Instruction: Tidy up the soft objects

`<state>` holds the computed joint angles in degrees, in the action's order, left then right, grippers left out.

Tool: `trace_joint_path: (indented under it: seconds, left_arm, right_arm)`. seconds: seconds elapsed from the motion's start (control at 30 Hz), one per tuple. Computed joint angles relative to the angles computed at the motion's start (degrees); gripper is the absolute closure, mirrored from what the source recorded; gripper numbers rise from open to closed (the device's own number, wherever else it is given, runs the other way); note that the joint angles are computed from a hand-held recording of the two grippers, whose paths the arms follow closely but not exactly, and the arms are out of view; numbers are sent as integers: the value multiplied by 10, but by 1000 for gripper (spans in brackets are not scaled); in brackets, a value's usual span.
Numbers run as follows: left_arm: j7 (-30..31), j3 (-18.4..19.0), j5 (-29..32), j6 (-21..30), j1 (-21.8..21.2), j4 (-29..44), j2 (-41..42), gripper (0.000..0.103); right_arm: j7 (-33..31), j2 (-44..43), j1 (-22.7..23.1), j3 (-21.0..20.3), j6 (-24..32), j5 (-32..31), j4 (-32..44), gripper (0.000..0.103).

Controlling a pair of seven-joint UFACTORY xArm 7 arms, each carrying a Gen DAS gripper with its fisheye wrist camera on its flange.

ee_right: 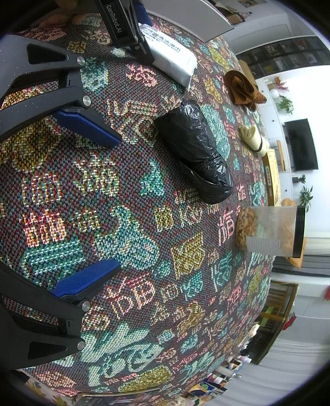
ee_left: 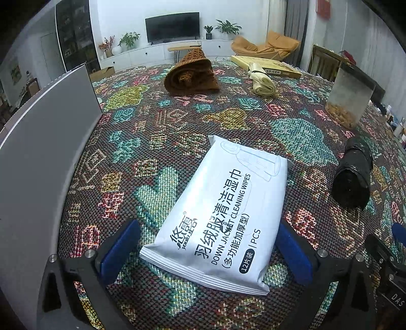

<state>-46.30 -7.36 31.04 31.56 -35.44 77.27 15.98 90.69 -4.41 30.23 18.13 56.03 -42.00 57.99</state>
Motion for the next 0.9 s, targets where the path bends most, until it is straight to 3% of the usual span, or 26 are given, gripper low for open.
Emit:
trace_joint_path:
  seconds: [0.73, 0.9]
  left_arm:
    - [0, 1, 0, -1, 0, 0, 0, 0]
    - [0, 1, 0, -1, 0, 0, 0, 0]
  right_arm:
    - [0, -1, 0, 0, -1, 0, 0, 10]
    - [9, -19, -6, -5, -39, 3, -21, 11]
